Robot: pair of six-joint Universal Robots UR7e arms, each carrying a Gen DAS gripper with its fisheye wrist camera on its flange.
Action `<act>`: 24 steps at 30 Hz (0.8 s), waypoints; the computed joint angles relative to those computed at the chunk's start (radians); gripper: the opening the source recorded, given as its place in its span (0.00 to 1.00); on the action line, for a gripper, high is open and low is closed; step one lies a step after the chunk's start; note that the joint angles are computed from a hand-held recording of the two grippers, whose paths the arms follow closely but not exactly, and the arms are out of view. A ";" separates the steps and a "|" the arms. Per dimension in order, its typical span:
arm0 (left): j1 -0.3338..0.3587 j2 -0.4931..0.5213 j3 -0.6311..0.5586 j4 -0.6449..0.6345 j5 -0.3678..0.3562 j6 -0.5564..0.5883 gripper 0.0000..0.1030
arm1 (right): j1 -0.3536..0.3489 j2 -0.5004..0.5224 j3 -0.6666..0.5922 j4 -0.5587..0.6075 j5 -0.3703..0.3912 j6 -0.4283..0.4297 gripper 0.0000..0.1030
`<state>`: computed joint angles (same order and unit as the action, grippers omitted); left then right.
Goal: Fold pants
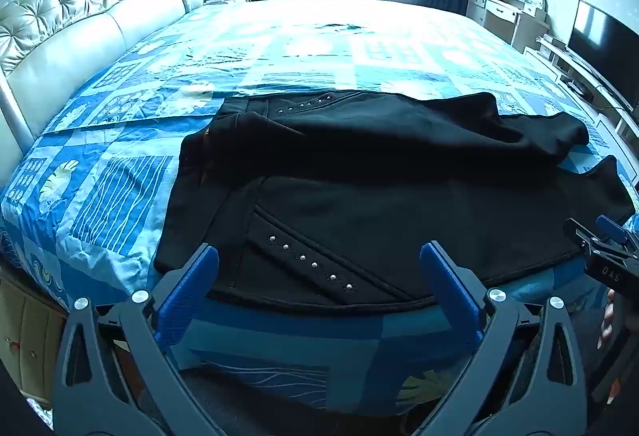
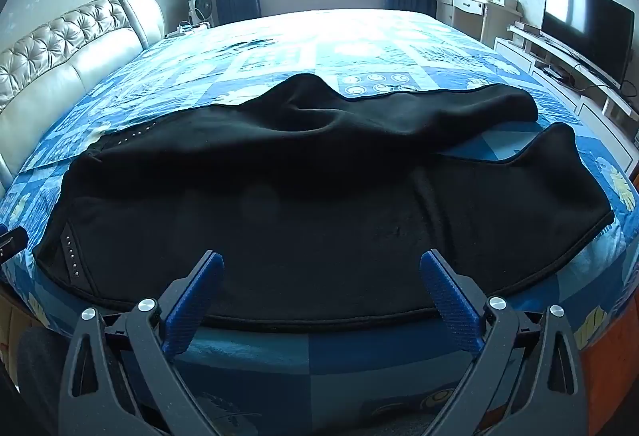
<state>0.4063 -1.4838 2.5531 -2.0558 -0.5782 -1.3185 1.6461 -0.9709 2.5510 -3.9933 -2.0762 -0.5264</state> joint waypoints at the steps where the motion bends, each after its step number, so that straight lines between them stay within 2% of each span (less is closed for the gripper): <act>1: 0.000 0.000 0.000 0.001 0.000 0.001 0.98 | 0.002 0.002 0.000 -0.002 -0.001 0.001 0.95; 18: -0.012 0.009 0.010 0.004 -0.010 -0.026 0.98 | 0.002 0.013 -0.002 -0.002 -0.005 -0.002 0.95; 19: 0.010 0.001 0.001 0.000 -0.006 0.003 0.98 | 0.000 0.014 -0.002 -0.005 -0.004 -0.005 0.95; 24: 0.013 0.002 0.003 -0.003 -0.008 0.003 0.98 | -0.002 0.020 -0.002 -0.005 -0.004 -0.009 0.95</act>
<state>0.4189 -1.4822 2.5561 -2.0588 -0.5860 -1.3156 1.6444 -0.9512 2.5490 -3.9987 -2.0806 -0.5349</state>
